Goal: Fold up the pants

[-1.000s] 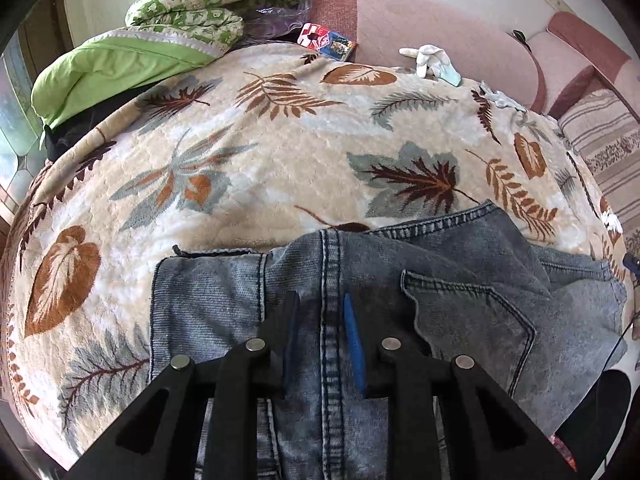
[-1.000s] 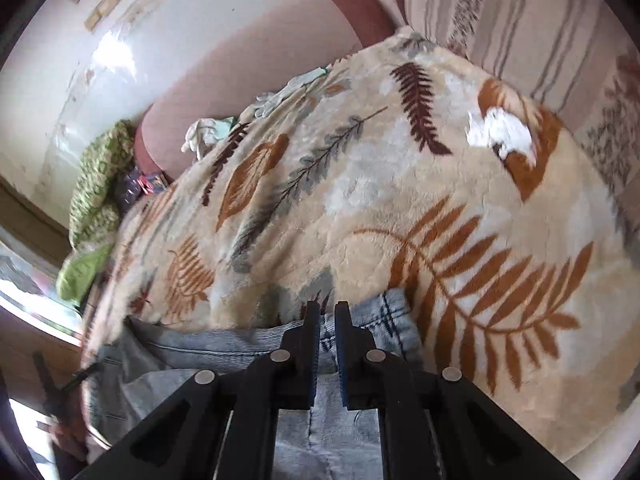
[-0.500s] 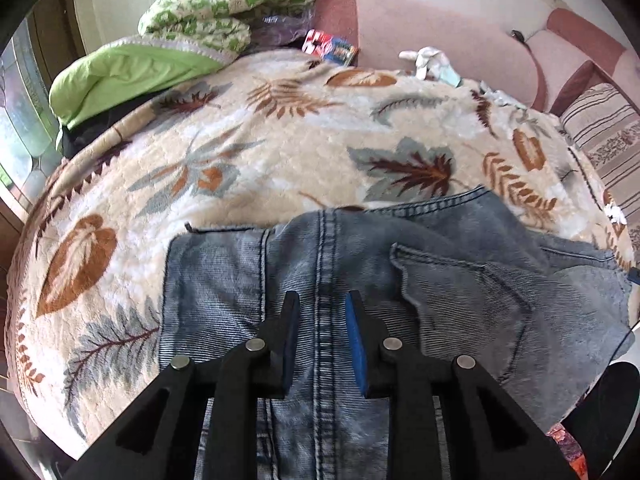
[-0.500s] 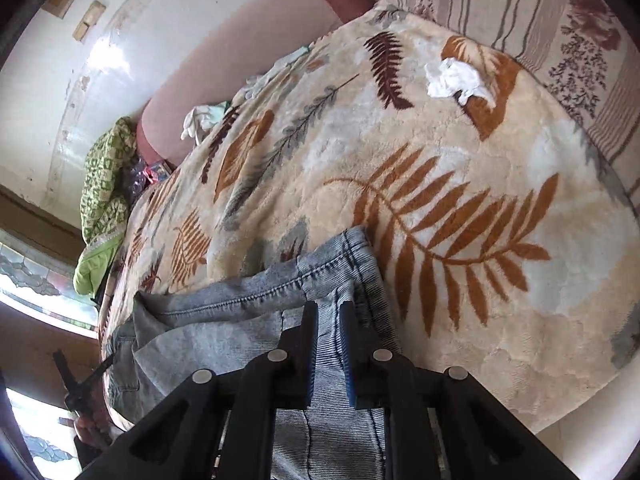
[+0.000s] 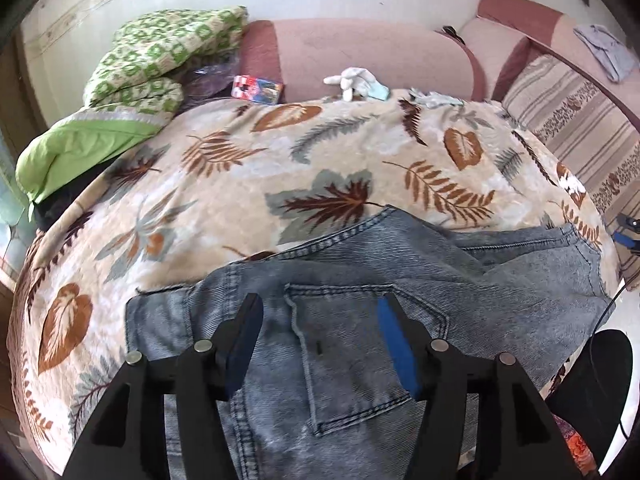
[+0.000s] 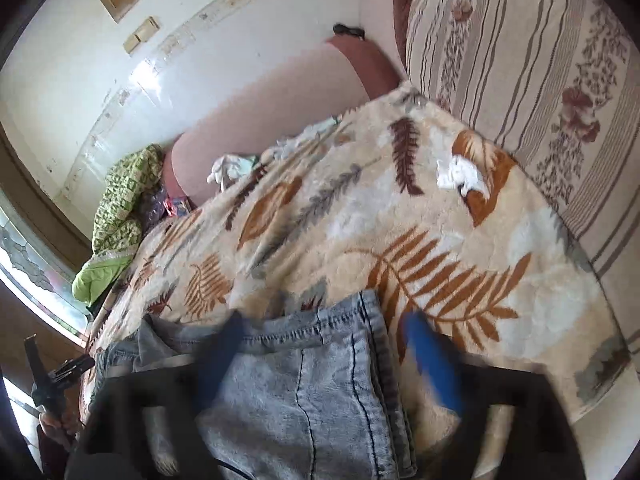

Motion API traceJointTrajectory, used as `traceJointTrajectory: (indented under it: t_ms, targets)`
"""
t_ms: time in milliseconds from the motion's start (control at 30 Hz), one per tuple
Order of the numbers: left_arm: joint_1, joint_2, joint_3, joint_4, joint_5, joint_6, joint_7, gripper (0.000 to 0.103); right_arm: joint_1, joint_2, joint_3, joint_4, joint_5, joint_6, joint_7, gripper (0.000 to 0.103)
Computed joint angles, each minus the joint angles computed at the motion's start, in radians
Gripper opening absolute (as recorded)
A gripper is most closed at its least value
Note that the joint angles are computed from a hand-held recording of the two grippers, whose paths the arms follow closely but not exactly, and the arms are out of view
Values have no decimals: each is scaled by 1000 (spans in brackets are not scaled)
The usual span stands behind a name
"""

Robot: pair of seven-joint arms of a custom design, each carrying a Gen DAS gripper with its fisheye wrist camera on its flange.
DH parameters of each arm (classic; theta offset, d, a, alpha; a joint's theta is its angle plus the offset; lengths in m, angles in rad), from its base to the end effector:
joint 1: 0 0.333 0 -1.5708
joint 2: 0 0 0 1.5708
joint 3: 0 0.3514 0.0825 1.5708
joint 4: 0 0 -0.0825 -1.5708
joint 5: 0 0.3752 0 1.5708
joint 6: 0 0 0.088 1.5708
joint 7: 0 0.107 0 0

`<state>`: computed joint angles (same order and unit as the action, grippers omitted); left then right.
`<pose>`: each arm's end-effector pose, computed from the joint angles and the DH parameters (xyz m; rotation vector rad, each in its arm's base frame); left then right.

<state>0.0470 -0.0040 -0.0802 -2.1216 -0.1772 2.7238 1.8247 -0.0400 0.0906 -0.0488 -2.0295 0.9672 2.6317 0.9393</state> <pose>0.5774 -0.0127 0.5218 -1.7437 2.0221 -0.6480 0.5965 -0.0726 0.4908 -1.4828 1.8164 -0.1849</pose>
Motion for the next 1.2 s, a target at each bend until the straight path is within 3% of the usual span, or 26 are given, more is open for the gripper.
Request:
traceJointTrajectory:
  t_ms: [33,133,167,233,300,367,400,467,600,667,767,900,1000,1033,1067,1100,1133,1200]
  targets:
    - [-3,15,-3,24,-5,-23,7,63,-6,18,-4,12,-4,-40,16,101]
    - [-5,73,-18,112,-16,-105,17,63,-17,47,1,12,22,-55,54,99]
    - [-4,95,-23,145,-15,-131,10,63,-29,51,7,12,72,-76,15,92]
    - [1,147,-36,221,-17,-188,-1,63,-27,67,4,24,40,-96,44,76]
    - [2,200,-49,298,-1,-243,-20,58,-26,85,4,43,-3,-122,74,71]
    - [0,247,-58,366,25,-294,-48,30,-11,110,2,64,-90,-122,141,67]
    - [0,267,-63,396,36,-322,-58,25,-7,123,2,77,-131,-129,169,63]
    - [3,297,-73,441,45,-366,-67,18,-6,142,6,95,-180,-143,193,40]
    - [5,330,-82,499,65,-424,-94,18,25,142,-2,96,-373,-136,260,28]
    - [10,366,-87,562,47,-506,-124,32,25,135,1,89,-403,-126,262,25]
    - [3,408,-87,623,54,-555,-184,50,18,142,8,91,-405,-126,263,25]
    - [14,475,-110,719,1,-646,-226,51,5,147,19,84,-369,-114,243,25]
    - [-3,519,-114,781,14,-668,-257,51,2,143,21,79,-353,-110,233,25]
    - [-8,537,-116,806,20,-686,-265,44,4,142,21,79,-353,-105,236,25]
    - [-12,558,-116,836,25,-716,-278,23,7,138,20,74,-357,-94,238,24]
    - [-19,579,-114,865,35,-746,-296,11,11,131,19,64,-364,-78,237,24]
    - [-22,596,-116,886,39,-765,-305,5,14,119,19,51,-370,-60,233,23]
    - [-33,609,-112,893,62,-765,-316,4,16,100,24,35,-358,-32,207,23]
